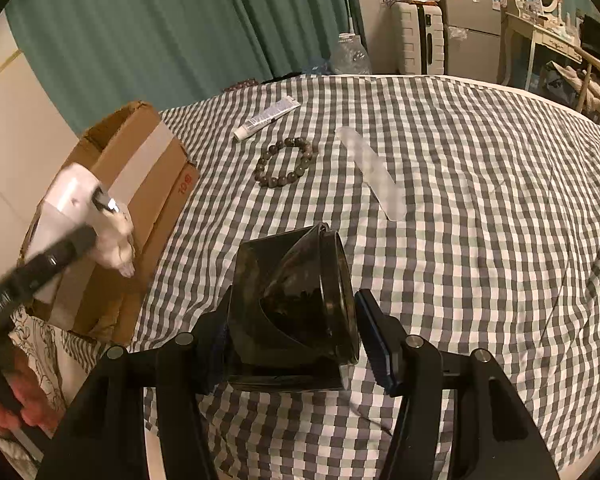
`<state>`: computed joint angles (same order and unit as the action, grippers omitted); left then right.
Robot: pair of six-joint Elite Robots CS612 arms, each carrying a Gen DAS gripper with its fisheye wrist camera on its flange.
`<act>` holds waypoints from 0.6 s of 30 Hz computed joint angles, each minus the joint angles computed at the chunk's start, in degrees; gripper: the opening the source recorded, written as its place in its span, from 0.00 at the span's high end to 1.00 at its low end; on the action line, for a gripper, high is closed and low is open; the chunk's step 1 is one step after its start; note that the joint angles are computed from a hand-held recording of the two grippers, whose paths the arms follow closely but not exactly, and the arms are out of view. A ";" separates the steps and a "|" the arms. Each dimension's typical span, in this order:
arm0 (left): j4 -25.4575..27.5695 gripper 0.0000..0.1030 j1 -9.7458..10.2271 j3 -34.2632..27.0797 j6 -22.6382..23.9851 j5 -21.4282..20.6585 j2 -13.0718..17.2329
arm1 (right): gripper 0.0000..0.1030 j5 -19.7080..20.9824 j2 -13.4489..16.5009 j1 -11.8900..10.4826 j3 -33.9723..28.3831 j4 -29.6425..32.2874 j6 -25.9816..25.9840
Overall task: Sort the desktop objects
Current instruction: 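Carry the cup and lens cap toward the cardboard box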
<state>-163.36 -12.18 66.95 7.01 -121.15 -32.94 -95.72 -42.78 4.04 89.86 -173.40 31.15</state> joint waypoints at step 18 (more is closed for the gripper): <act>2.87 0.69 -1.01 0.97 2.62 -0.21 -0.27 | 0.45 2.56 -0.96 -1.55 2.39 -2.81 1.31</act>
